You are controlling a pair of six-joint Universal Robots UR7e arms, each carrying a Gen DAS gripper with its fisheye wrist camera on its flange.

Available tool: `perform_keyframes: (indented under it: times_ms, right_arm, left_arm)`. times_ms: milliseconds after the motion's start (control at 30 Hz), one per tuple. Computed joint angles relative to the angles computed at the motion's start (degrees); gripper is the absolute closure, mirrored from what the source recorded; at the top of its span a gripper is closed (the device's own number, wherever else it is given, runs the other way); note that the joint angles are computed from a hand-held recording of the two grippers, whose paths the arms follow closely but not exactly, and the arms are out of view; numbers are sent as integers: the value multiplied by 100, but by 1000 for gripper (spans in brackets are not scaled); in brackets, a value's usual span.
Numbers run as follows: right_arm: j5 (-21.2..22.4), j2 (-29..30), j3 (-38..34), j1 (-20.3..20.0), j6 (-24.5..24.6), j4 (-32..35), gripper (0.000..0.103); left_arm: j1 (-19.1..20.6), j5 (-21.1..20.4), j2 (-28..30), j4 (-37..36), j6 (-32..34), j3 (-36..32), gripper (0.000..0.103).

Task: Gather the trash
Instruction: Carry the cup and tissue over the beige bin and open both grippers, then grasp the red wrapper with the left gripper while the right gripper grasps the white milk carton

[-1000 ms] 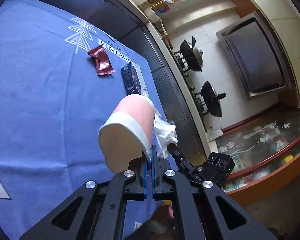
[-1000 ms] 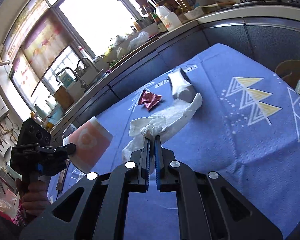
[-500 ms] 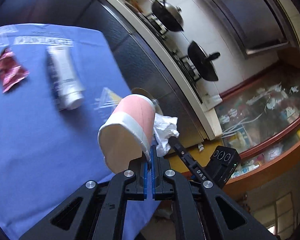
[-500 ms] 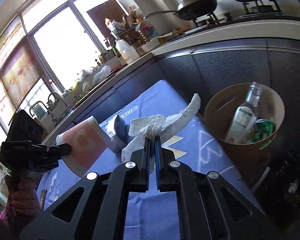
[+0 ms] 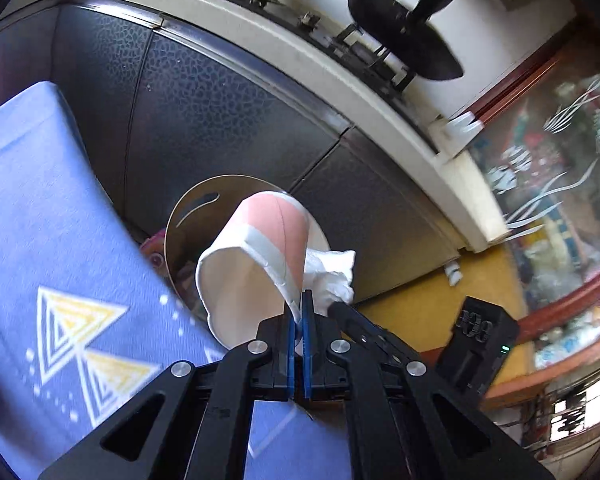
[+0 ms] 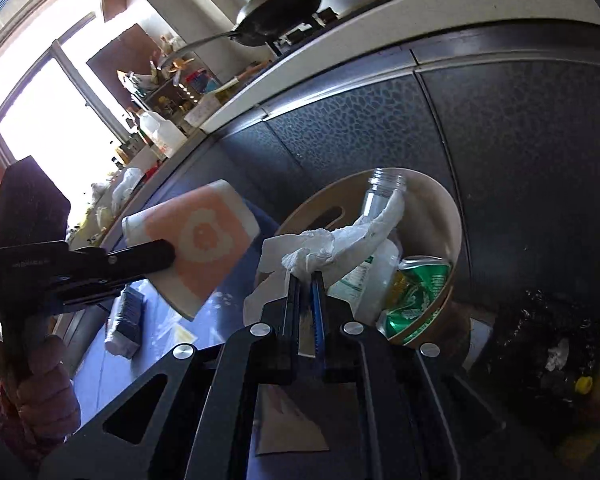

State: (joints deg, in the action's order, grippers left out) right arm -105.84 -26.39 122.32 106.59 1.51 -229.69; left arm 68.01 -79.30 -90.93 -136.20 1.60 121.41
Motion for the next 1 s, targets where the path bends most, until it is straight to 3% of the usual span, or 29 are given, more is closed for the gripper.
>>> perform_keyframes:
  times_ms: [33,67,100,133,167,233,400,633,833,1000]
  right_arm:
    - [-36,4,-41,-19,22,99,79]
    - [-44,-27,-78,-69,113,323,68]
    - [32,-56,-88,-167,271,459,57]
    - [82,-25,-63,-199,349,356,57]
    - [126,-13,-38,-220,342,242,57]
    - [24,40,2,-144,218,-40,57]
    - [50,156,180,-45,415,-480,57]
    - [71,303,21,493,495,-325,57]
    - [253,561,-632,1086,507,691,60]
    - [529,1002,-1490,1607,497,1827,60]
  left_arm:
    - [-33,147,145,-40,-21,-30,89]
    - [-48,298,292,-69,-36,-57,59]
    - [-95,636,409,-181,-111,-32,44]
    - [-139,892,478,-396,-169,28,38]
    - [-128,962,479,-504,-166,69,39]
    - [4,664,342,-428,-209,81,39]
    - [32,429,-543,-365,112,515,39]
    - [301,280,-1975,533,339,1026,39]
    - [1106,453,-3226,1248,587,1221,39]
    - [2418,127,-3635,1166,909,995,39]
